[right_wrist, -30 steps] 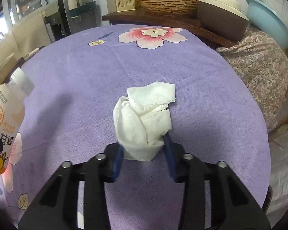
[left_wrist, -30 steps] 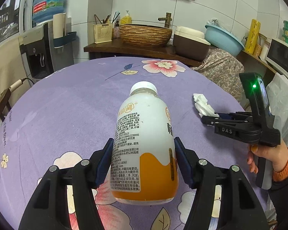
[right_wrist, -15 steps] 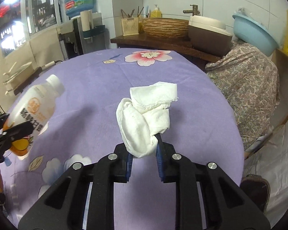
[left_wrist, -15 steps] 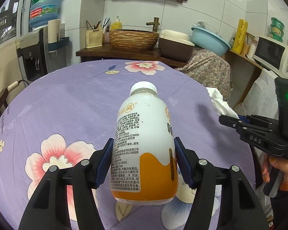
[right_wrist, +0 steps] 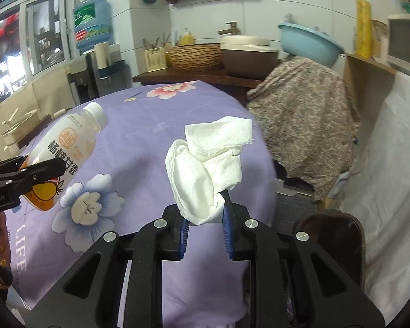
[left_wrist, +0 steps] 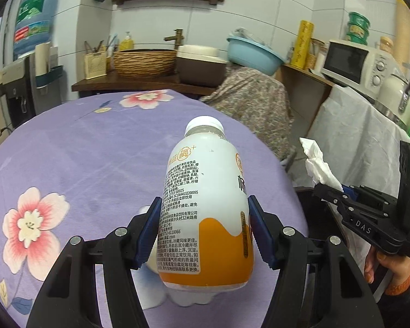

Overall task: Collect trash
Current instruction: 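Carry the bottle and tissues over the dark trash bin, then open the right tool to drop the tissues while the left tool drops the bottle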

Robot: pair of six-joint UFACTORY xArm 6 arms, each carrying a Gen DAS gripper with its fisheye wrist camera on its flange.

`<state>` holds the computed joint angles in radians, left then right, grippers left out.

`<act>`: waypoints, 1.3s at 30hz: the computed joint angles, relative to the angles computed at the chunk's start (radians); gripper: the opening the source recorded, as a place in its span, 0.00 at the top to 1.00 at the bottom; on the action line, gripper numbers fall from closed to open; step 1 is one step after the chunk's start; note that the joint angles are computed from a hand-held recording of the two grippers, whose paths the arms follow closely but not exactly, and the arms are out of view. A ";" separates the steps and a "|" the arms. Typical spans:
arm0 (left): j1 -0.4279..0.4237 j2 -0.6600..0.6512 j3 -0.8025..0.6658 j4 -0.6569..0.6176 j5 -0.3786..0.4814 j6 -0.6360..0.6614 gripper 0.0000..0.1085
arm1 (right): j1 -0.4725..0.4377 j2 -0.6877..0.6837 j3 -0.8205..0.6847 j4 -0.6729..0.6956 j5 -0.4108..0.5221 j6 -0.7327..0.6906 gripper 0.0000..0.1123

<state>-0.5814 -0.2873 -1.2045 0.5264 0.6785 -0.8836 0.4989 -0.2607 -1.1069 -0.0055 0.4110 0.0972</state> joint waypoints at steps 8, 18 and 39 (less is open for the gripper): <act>-0.108 0.156 -0.147 -0.033 -0.028 0.038 0.44 | -0.155 -0.191 0.221 -0.003 -0.013 0.058 0.81; -0.225 0.403 -0.393 -0.150 -0.049 0.182 0.44 | -0.354 -0.300 0.408 -0.033 0.029 0.102 0.81; -0.268 0.815 -0.828 -0.353 0.158 0.394 0.44 | -0.411 -0.049 0.406 0.078 -0.015 0.028 0.46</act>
